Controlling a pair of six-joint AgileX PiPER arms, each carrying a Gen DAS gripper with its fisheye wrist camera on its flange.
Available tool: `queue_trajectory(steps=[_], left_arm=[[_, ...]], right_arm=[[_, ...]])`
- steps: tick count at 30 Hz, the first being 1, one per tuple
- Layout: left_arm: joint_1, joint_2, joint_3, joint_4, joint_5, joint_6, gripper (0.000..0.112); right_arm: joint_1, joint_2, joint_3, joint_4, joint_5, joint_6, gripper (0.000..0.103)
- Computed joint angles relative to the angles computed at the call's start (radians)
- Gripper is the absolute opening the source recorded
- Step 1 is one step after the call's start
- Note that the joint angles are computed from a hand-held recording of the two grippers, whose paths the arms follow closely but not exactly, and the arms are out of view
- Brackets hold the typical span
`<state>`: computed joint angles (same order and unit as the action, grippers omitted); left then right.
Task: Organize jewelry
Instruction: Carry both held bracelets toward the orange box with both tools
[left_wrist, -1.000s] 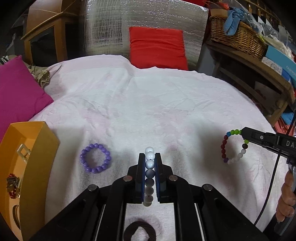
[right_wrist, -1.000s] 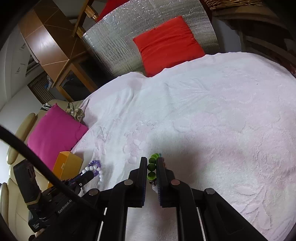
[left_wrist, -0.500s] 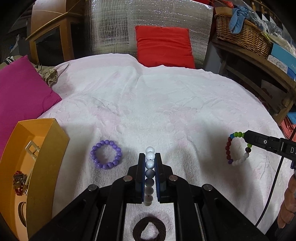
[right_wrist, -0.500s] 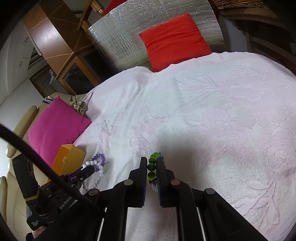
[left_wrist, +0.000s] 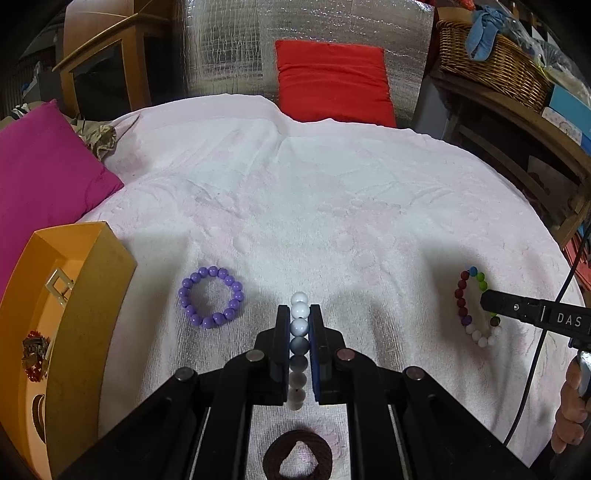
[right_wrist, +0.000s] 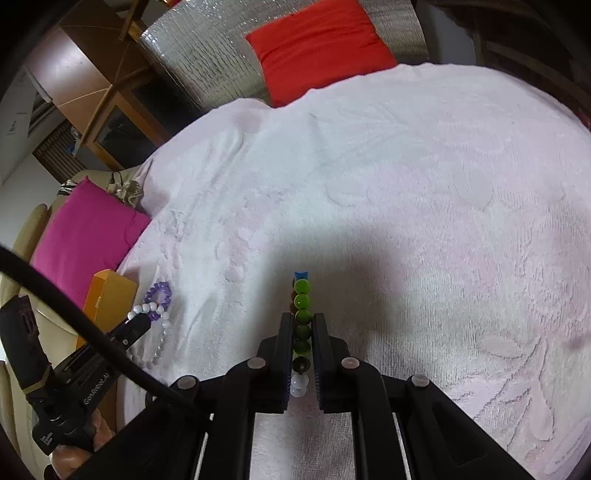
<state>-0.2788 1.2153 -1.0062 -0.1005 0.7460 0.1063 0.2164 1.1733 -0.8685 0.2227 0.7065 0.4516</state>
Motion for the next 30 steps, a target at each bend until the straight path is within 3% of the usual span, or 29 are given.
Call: queue_trajectory(steps=[4,12,20,30], left_arm=[[0.007,0.006,-0.003,-0.006,0.002,0.004,0.009],[0.015,0.008,-0.003,-0.016,0.007,0.016,0.009],[0.029,0.005,-0.003,-0.026,0.009,0.027,0.009],[0.084,-0.021,0.001,-0.056,0.025,0.068,0.009]], right_arm=[[-0.045,0.022,0.005,0.084,0.030,-0.066,0.014],[0.005,0.061,-0.016,0.008,0.053,-0.015,0.018],[0.218,0.074,-0.053,-0.391,0.081,0.295,0.010],[0.280,-0.019,-0.042,-0.525,-0.003,0.432,0.010]])
